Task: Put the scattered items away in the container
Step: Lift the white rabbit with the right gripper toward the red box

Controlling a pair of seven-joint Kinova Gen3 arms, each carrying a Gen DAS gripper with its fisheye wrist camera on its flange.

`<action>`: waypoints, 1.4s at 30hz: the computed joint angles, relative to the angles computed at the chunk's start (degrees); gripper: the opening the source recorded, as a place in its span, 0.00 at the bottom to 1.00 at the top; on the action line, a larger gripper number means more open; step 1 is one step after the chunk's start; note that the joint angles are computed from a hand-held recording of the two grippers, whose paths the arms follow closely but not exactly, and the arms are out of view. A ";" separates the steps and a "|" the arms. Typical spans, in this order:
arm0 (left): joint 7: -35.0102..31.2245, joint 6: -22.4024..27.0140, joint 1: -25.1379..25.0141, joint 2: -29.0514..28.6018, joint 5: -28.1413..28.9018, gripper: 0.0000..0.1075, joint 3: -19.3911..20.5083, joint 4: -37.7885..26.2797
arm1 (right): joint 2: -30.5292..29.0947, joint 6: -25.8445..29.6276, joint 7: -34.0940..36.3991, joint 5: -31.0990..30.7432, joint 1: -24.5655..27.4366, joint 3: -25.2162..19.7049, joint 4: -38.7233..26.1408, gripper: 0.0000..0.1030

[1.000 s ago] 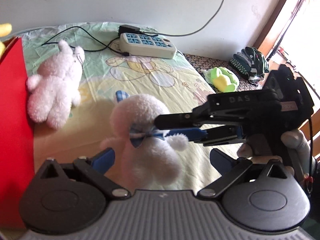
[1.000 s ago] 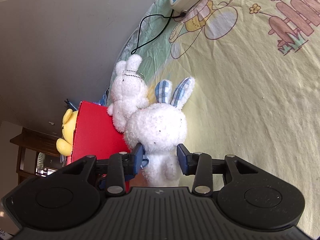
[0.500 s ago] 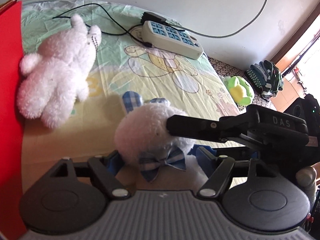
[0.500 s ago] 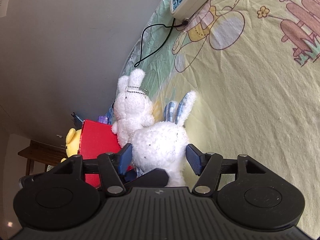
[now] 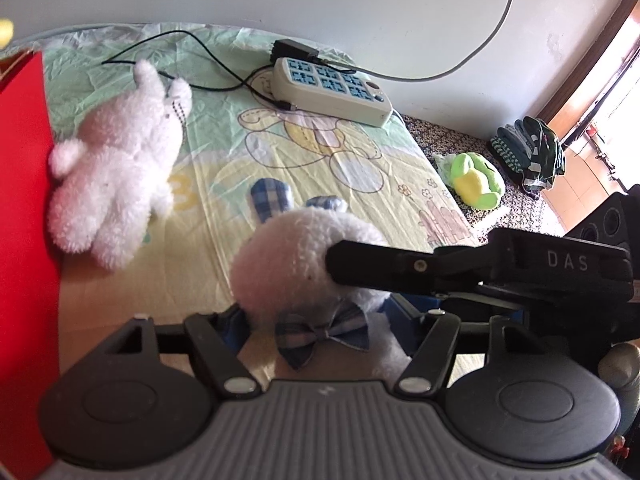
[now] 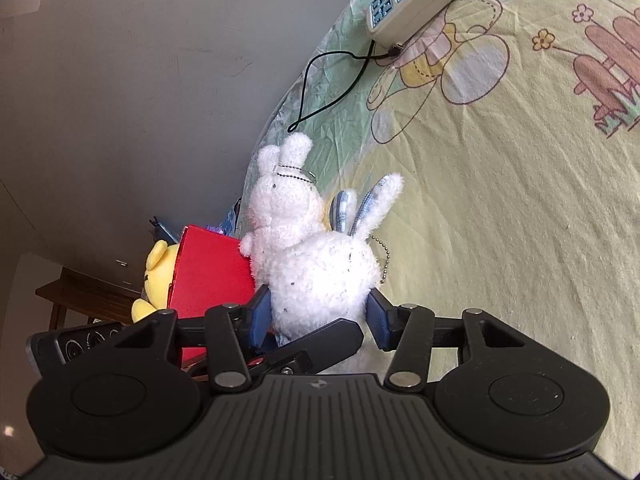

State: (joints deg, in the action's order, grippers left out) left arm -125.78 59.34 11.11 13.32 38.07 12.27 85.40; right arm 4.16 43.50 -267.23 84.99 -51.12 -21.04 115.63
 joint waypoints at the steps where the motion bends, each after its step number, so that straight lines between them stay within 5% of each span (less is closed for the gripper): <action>1: 0.08 0.09 0.01 -0.35 -0.04 0.63 -0.01 -0.09 | 0.04 0.92 1.91 -1.18 -0.30 -0.22 -0.80 0.51; 16: -11.27 0.26 -3.76 -10.14 9.97 0.63 -4.29 3.72 | 3.55 15.17 19.76 -3.61 -7.11 -0.43 -14.77 0.51; 31: -28.13 18.61 -17.14 -9.15 22.81 0.63 -12.25 -1.61 | 18.56 24.64 37.21 -3.06 -19.12 9.72 -41.59 0.52; 42: -34.44 24.33 -26.78 -3.19 25.40 0.64 -12.47 -6.67 | 30.43 21.32 48.07 -7.29 -22.06 17.81 -61.29 0.52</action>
State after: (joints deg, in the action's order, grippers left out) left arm -160.22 83.67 -15.67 10.13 63.47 -0.21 78.73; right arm 34.59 64.83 -219.15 77.70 -73.18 -3.23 54.34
